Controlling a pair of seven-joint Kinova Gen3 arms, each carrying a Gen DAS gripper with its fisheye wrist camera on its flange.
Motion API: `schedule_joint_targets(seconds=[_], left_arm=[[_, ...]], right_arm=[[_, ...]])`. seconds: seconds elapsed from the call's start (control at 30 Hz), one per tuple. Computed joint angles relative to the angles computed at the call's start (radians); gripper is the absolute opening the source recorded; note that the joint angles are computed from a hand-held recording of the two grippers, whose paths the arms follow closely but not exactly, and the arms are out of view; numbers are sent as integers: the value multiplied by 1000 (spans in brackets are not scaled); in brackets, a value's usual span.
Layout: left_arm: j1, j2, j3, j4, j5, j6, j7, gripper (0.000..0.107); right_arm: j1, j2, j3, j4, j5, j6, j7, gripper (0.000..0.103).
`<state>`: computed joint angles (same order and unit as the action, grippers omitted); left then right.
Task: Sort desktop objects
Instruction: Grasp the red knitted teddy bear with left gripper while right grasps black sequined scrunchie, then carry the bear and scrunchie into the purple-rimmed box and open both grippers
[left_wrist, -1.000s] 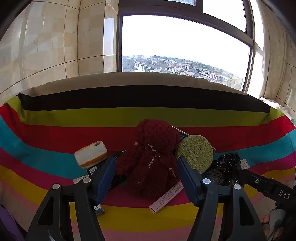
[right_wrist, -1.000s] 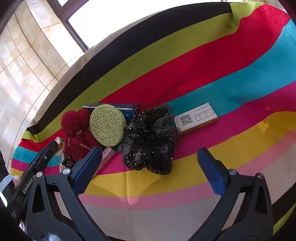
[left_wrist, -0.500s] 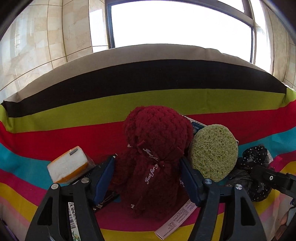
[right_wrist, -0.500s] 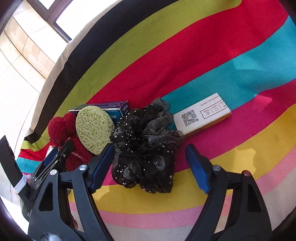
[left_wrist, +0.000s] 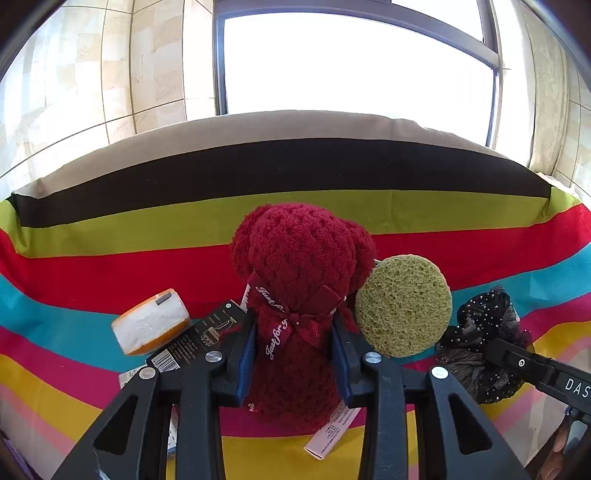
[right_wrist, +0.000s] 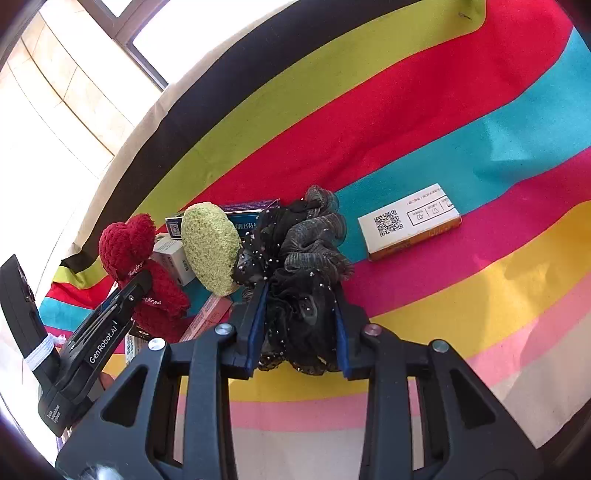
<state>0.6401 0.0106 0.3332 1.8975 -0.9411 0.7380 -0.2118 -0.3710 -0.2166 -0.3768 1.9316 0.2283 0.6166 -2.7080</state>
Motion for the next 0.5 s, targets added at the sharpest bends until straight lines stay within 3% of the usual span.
schedule_joint_targets(seconds=[0.23,0.5], left_arm=[[-22,-136,68,76,65,7,5,36],[-64,-307,125,130,202,23,-81,36]], right_arm=[[10,-116,-52,49,-33,28,-43,34],[59,-273,-122,103,-138,52,-57,34]])
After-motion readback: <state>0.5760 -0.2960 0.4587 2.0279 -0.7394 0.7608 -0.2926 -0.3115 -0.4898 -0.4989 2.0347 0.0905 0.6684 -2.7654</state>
